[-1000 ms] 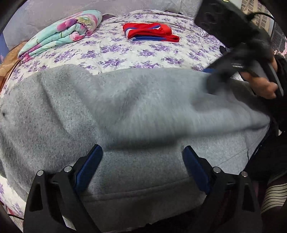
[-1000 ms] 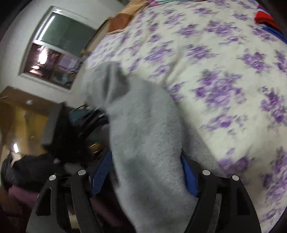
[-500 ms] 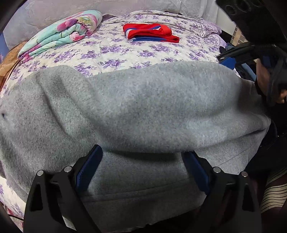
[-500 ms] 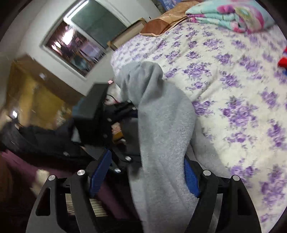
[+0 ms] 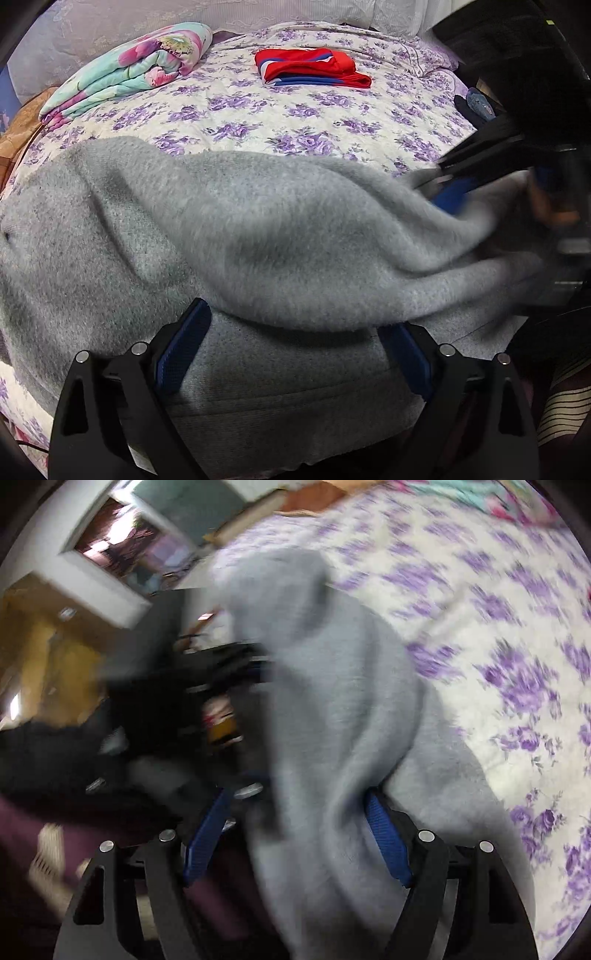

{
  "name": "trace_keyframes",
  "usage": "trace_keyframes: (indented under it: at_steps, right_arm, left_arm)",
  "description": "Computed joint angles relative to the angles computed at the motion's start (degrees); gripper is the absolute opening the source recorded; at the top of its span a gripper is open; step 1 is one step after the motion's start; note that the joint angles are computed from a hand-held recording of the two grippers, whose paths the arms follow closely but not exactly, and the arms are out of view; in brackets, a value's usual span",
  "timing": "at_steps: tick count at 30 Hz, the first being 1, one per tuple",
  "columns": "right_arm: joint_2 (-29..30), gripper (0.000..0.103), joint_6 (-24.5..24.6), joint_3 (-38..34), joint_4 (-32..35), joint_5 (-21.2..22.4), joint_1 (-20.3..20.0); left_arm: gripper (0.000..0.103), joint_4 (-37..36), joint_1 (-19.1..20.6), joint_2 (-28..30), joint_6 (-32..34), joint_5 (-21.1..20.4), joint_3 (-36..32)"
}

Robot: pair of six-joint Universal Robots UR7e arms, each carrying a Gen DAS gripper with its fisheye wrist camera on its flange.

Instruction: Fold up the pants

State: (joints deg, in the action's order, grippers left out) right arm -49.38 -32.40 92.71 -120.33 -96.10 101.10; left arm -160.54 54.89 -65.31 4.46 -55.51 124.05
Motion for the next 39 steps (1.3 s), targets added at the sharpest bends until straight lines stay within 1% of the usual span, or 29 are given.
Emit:
trace_keyframes:
  at_steps: [1, 2, 4, 5, 6, 8, 9, 11, 12, 13, 14, 16, 17, 19, 20, 22, 23, 24, 25, 26, 28, 29, 30, 32, 34, 35, 37, 38, 39]
  right_arm:
    - [0.9, 0.073, 1.9, -0.7, -0.3, -0.4, -0.3]
    - [1.6, 0.070, 4.1, -1.8, 0.3, 0.6, -1.2]
    - [1.9, 0.069, 8.8, -3.1, -1.2, 4.7, -3.4]
    - [1.9, 0.069, 10.0, -3.4, -2.3, 6.7, -4.2]
    - [2.1, 0.071, 12.0, -3.7, -3.6, 10.9, -5.5]
    - [3.5, 0.065, 13.7, -5.2, -2.8, 15.9, -6.7]
    - [4.1, 0.061, 14.2, -5.5, -4.4, 16.6, -6.8]
    - [4.1, 0.042, 16.1, -4.7, -11.3, 14.8, -6.5]
    - [3.9, 0.037, 17.5, -4.9, -14.9, 13.8, -6.7]
    - [4.0, 0.028, 18.5, -5.6, -16.1, 13.8, -7.1]
    - [4.4, 0.025, 18.9, -6.7, -15.4, 13.5, -7.3]
    - [4.7, 0.023, 18.3, -7.4, -14.5, 10.2, -7.2]
    - [4.6, 0.023, 17.9, -6.9, -14.8, 9.0, -7.0]
    - [4.2, 0.024, 17.2, -7.5, -12.4, 6.9, -6.6]
    - [3.6, 0.028, 17.5, -7.2, -12.5, 5.4, -6.4]
    - [2.0, 0.040, 18.6, -6.4, -19.2, -1.3, -5.3]
    - [0.8, 0.045, 19.5, -5.4, -22.4, -1.7, -5.4]
    - [-1.4, 0.049, 20.1, -3.8, -24.4, -0.2, -5.7]
    - [-2.6, 0.062, 18.9, -2.7, -25.5, -0.1, -5.2]
    - [-3.4, 0.078, 16.4, -1.6, -26.5, -0.8, -4.2]
    - [-3.4, 0.092, 9.5, 1.1, -31.3, -3.8, -1.4]
    - [-2.3, 0.092, 6.5, 1.4, -32.9, -5.9, 0.2]
    - [-1.0, 0.092, 4.6, 0.4, -32.1, -6.5, 1.0]
    - [0.8, 0.092, 3.9, -1.3, -27.9, -4.9, 1.7]
    - [3.5, 0.092, 2.8, -4.2, -23.3, -1.9, 2.8]
    - [5.0, 0.092, 1.5, -5.6, -22.1, -1.3, 3.8]
    - [8.2, 0.095, -1.6, -8.2, -20.8, -1.3, 5.7]
    - [10.1, 0.097, -2.5, -9.7, -20.7, -1.8, 6.6]
    - [12.1, 0.097, -3.1, -11.3, -20.3, -2.9, 7.2]
  left_arm:
    - [0.090, -0.1, 0.0, -0.1, 0.0, 0.0, 0.1]
    - [0.090, -0.3, 0.0, -0.2, 0.1, -0.1, 0.2]
    - [0.090, -0.6, 0.0, -0.4, 0.3, -0.2, 0.4]
    - [0.090, -0.6, 0.0, -0.3, 0.2, -0.2, 0.5]
    - [0.090, -0.7, 0.0, -0.2, 0.2, -0.1, 0.4]
    - [0.093, -1.1, -0.2, 0.3, 0.2, 0.2, 0.3]
    - [0.094, -1.3, -0.3, 0.5, 0.2, 0.5, 0.3]
    - [0.094, -1.2, -0.4, 0.5, 0.2, 0.6, 0.3]
    - [0.094, -1.3, -0.4, 0.4, 0.3, 0.6, 0.4]
    - [0.094, -1.5, -0.4, 0.1, 0.6, 0.6, 0.6]
    - [0.094, -1.8, -0.4, 0.0, 0.8, 0.6, 0.7]
    - [0.093, -1.7, -0.3, -0.4, 1.4, 0.4, 0.9]
    - [0.091, -1.5, -0.4, -0.6, 1.6, 0.6, 1.1]
    - [0.089, -1.1, -0.6, -1.3, 2.2, 1.1, 1.6]
    - [0.088, -0.6, -0.8, -1.9, 2.2, 1.1, 1.7]
    - [0.087, 1.5, -1.4, -3.9, 1.6, 1.2, 2.0]
    - [0.088, 2.3, -2.0, -5.0, 1.5, 1.9, 2.4]
    - [0.087, 2.4, -3.0, -6.7, 1.9, 3.0, 3.1]
    - [0.088, 2.0, -3.9, -8.4, 2.5, 3.9, 4.0]
    - [0.089, 1.4, -4.6, -10.3, 2.7, 4.8, 4.8]
    - [0.092, 1.5, -5.1, -13.7, 0.0, 7.7, 5.6]
    - [0.093, 2.4, -4.5, -14.8, -2.2, 8.5, 5.4]
    - [0.093, 3.5, -3.6, -15.7, -4.8, 8.8, 5.2]
    - [0.093, 6.7, 0.2, -16.8, -12.4, 7.1, 4.3]
    - [0.092, 4.6, 3.4, -16.0, -14.0, 2.8, 3.9]
    - [0.092, 2.9, 4.1, -14.9, -14.5, 2.5, 3.6]
    - [0.094, -0.4, 5.6, -12.5, -14.3, 0.8, 2.5]
    - [0.098, -1.2, 6.3, -11.2, -14.2, 0.5, 1.8]
    - [0.098, -1.3, 7.1, -10.1, -14.7, 0.3, 1.0]
